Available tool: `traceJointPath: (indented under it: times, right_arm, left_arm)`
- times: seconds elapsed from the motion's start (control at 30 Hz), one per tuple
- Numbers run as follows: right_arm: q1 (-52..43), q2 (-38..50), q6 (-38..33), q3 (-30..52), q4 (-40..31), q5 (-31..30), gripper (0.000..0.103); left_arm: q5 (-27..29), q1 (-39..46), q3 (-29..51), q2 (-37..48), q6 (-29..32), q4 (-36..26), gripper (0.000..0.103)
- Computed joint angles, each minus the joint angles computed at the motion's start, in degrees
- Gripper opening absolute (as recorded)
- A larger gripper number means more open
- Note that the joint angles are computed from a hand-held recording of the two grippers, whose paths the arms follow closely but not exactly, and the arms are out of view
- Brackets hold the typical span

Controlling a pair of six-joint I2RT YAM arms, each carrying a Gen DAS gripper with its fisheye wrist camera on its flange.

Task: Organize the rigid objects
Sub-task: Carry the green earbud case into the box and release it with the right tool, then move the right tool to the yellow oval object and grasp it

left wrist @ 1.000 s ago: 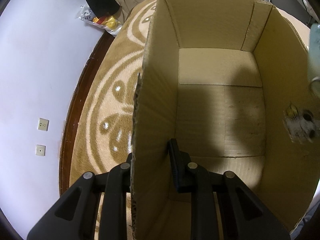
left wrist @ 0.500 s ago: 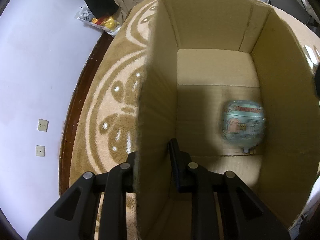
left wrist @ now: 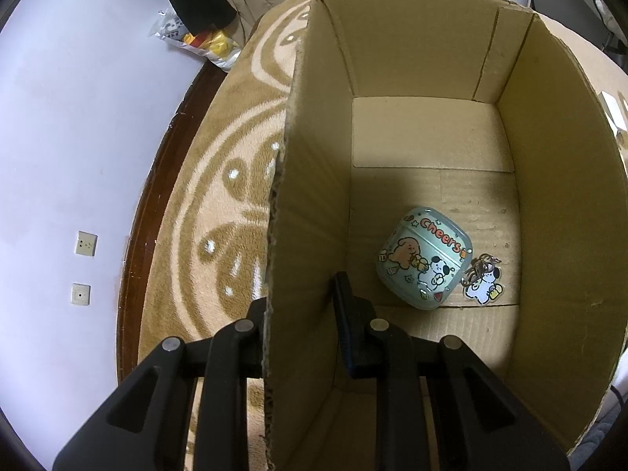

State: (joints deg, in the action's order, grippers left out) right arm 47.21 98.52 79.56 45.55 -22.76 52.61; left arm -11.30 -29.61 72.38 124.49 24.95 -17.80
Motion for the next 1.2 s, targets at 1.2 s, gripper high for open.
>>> traceJointPath:
  times: [1.2]
  right_arm:
    - [-17.8, 7.0, -12.4, -18.6, 32.0, -17.7, 0.078]
  left_arm:
    - [-0.2, 0.0, 0.0, 0.2, 0.1, 0.0, 0.022]
